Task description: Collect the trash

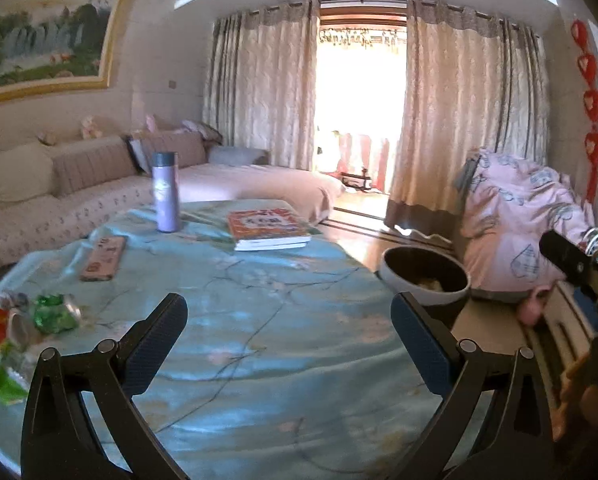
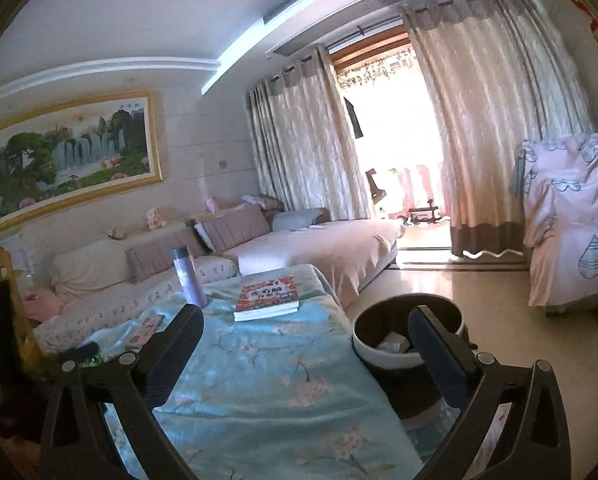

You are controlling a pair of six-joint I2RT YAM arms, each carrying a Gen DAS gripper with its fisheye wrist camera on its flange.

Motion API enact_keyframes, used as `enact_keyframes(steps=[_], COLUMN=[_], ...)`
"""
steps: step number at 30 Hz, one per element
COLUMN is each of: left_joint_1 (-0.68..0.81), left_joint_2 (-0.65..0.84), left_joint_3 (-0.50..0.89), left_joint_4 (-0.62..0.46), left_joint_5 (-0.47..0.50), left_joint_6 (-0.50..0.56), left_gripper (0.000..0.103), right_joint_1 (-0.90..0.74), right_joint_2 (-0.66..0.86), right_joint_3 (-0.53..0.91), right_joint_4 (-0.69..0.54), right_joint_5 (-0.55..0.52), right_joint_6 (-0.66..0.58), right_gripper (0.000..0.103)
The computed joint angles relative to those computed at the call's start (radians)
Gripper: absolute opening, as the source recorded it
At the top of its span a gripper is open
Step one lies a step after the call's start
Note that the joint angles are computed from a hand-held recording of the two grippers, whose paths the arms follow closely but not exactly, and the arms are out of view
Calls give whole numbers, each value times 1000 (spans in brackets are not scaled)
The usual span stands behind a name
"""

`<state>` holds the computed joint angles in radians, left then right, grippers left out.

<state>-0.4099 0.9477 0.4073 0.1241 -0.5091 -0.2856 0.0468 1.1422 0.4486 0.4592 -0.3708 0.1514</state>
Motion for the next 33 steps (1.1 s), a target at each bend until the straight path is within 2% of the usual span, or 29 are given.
enact_keyframes(steps=[5,10,22,33], left_joint_1=[-6,-59,-140,-145], left_joint_2=[-3,23,13,16], left_joint_3=[-85,-137,-173,-167], left_joint_4=[67,116,135,117], left_joint_5=[-44,-122,-243,-253], left_joint_6=[-13,-17,-11,-25], left_gripper=[103,103,103,103], right_joint_1=[58,99,92,65], right_joint_2=[27,49,61,61], right_joint_3=[-92,-132,-167,-165], right_joint_4=[98,124,148,144], right_joint_5=[77,144,144,113], right_joint_6=[-14,-62,-67,-66], right_gripper=[103,103,103,103])
